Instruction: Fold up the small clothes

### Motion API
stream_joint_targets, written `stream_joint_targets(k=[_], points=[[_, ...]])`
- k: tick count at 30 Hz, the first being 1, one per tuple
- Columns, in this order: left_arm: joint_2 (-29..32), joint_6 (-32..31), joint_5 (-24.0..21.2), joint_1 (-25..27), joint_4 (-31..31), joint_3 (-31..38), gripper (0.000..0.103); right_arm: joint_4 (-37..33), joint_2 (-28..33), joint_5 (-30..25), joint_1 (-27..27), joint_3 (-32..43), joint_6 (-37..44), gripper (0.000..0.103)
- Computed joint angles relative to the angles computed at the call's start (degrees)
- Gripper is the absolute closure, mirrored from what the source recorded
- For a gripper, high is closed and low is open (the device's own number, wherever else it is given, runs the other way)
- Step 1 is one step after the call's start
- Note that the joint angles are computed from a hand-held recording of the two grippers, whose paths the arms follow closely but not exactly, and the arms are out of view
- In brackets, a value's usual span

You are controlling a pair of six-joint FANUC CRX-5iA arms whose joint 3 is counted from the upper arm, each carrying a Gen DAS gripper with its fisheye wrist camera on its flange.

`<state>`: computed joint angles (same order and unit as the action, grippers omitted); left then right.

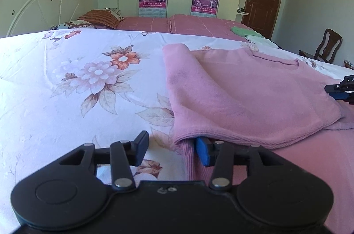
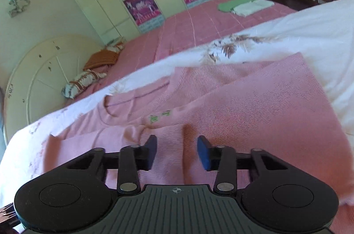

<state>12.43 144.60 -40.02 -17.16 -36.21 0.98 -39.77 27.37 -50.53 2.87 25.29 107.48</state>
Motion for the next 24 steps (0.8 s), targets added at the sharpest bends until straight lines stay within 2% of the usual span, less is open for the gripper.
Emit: stream_joint_targets(k=[3, 4, 5, 7, 9, 11, 12, 15, 18, 21, 22, 24], points=[[0.8, 1.6, -0.4, -0.3, -1.2, 1.1, 0.06, 0.1, 1.4, -1.1, 0.4, 1.8, 1.4, 0.067], [1.0, 1.5, -0.4, -0.1, -0.8, 1.3, 0.06, -0.5, 1.4, -1.8, 0.4, 1.9, 3.5, 0.086], [1.3, 1.3, -0.8, 0.0, -0.5, 1.6, 0.059, -0.4, 1.3, -2.2, 0.5, 2.0, 5.1, 0.099], [1.5, 1.0, -1.3, -0.2, -0.6, 2.1, 0.058, -0.5, -1.8, 2.3, 1.1, -1.9, 9.6, 0.099], [1.7, 0.5, -1.6, -0.4, -1.0, 2.1, 0.058, -4.2, -5.1, 6.4, 0.2, -5.5, 13.0, 0.099], [1.5, 0.0, -1.5, -0.4, -1.0, 1.8, 0.057, -1.8, -6.4, 10.1, 1.2, -7.6, 12.0, 0.099], [1.2, -0.9, -1.2, -0.2, -0.3, 1.5, 0.058, 1.8, -5.8, 10.5, 2.3, -7.7, 9.3, 0.099], [-0.9, -5.1, 0.6, 0.8, 2.3, -1.1, 0.054, 8.4, -2.6, 7.6, 3.9, -6.0, 4.0, 0.098], [-4.8, -3.8, 3.7, 1.0, 0.9, -5.3, 0.053, 7.7, -3.2, 9.0, 3.6, -7.1, 6.0, 0.098], [-6.9, 3.6, 5.5, -0.1, -6.0, -5.9, 0.053, 5.2, -5.5, 11.6, 2.8, -9.3, 8.8, 0.096], [-6.7, 4.2, 6.8, 0.3, -6.3, -5.6, 0.053, 4.2, -6.0, 12.0, 2.5, -9.6, 9.7, 0.096], [-4.9, -0.1, 10.4, 2.3, -1.6, -4.3, 0.053, 2.0, -6.4, 11.5, 2.1, -9.4, 11.1, 0.096]])
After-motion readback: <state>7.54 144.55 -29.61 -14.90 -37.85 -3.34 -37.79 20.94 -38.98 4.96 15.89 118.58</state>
